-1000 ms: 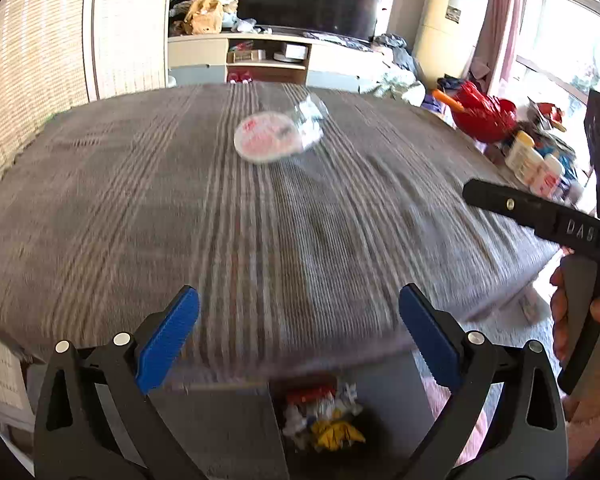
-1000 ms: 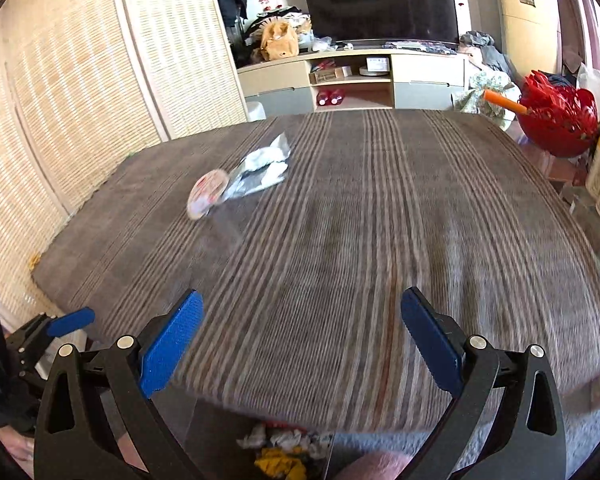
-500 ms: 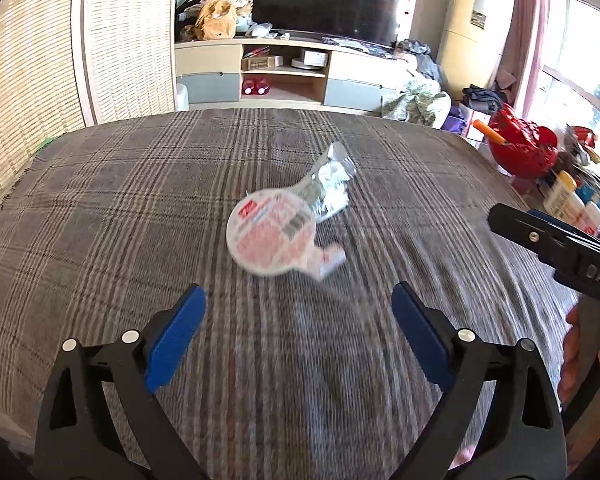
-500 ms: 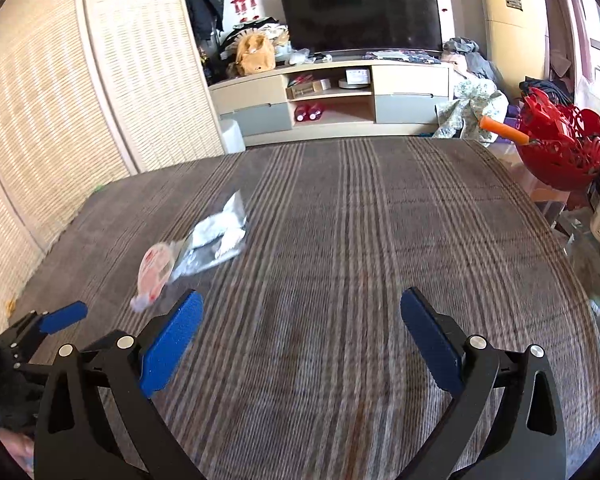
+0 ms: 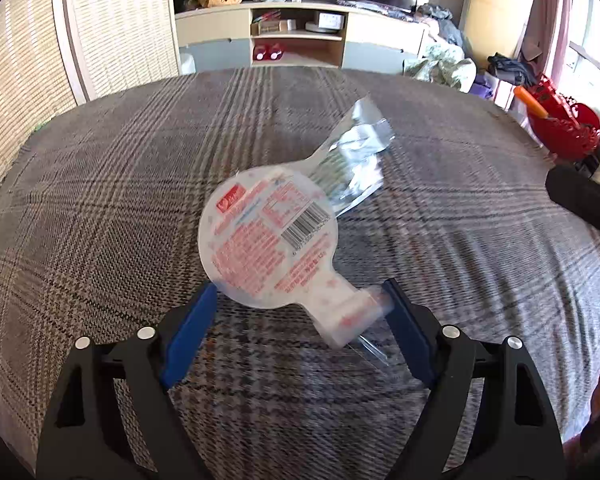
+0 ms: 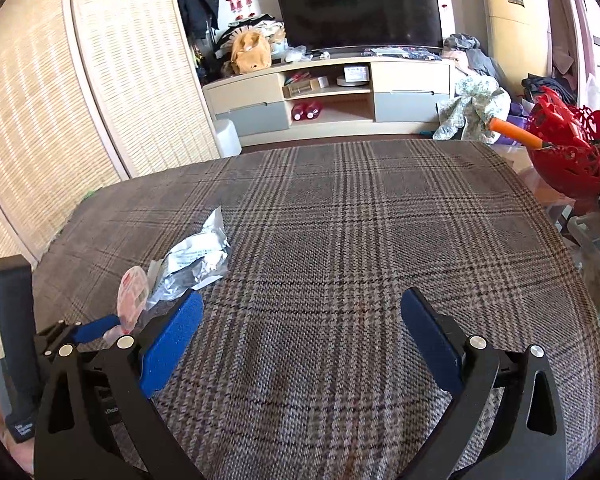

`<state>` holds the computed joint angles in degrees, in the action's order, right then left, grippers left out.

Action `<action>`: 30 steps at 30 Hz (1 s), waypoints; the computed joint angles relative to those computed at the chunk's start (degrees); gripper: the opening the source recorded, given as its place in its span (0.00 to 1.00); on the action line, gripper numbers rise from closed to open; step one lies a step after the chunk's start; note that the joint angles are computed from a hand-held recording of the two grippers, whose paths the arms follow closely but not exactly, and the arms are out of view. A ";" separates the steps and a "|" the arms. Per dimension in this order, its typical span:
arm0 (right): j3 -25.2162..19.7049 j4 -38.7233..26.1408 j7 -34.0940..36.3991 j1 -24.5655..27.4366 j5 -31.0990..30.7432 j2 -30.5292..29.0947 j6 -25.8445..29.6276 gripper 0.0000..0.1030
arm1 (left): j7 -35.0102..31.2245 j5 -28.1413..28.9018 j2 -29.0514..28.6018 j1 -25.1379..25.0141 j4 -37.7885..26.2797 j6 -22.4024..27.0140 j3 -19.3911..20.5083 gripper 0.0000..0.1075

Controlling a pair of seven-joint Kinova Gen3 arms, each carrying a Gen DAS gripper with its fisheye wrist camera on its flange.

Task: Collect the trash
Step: 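Grasp the round printed wrapper's clear tube with the left tool while the right tool grasps the silver wrapper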

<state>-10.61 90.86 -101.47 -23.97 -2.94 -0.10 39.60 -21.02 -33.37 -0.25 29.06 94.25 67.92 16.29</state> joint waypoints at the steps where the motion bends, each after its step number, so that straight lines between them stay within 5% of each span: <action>1: -0.14 -0.27 -0.13 -0.17 0.20 0.48 -0.05 0.97 | 0.11 -0.48 -0.42 0.00 0.66 -0.32 0.01 0.73; 9: -0.74 -4.01 -1.50 -2.35 -0.16 5.02 -0.19 0.97 | -1.96 0.17 -3.47 -3.14 3.10 -0.70 -1.12 0.26; 12: -1.16 -5.90 -1.20 -3.63 -0.33 6.67 -0.02 0.97 | -4.43 1.86 -4.99 -5.29 4.10 -2.32 -1.44 0.18; 15: -2.46 -8.37 1.46 -3.51 -2.92 8.84 1.35 0.97 | -6.53 3.05 -6.03 -7.21 5.08 -4.23 -1.18 0.16; 25: -0.33 -14.47 -1.95 -10.76 4.92 14.76 6.77 0.97 | -11.22 5.32 -7.12 -11.17 6.10 -7.38 -0.43 0.16; 30: -0.95 -13.99 0.99 -9.88 2.42 15.04 6.78 0.71 | -13.45 7.76 -7.99 -12.74 6.87 -10.10 -1.45 0.17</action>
<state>-11.56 76.87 -100.48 -33.84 -0.52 14.94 46.38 -34.47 -25.61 -8.24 16.31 101.12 57.82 14.85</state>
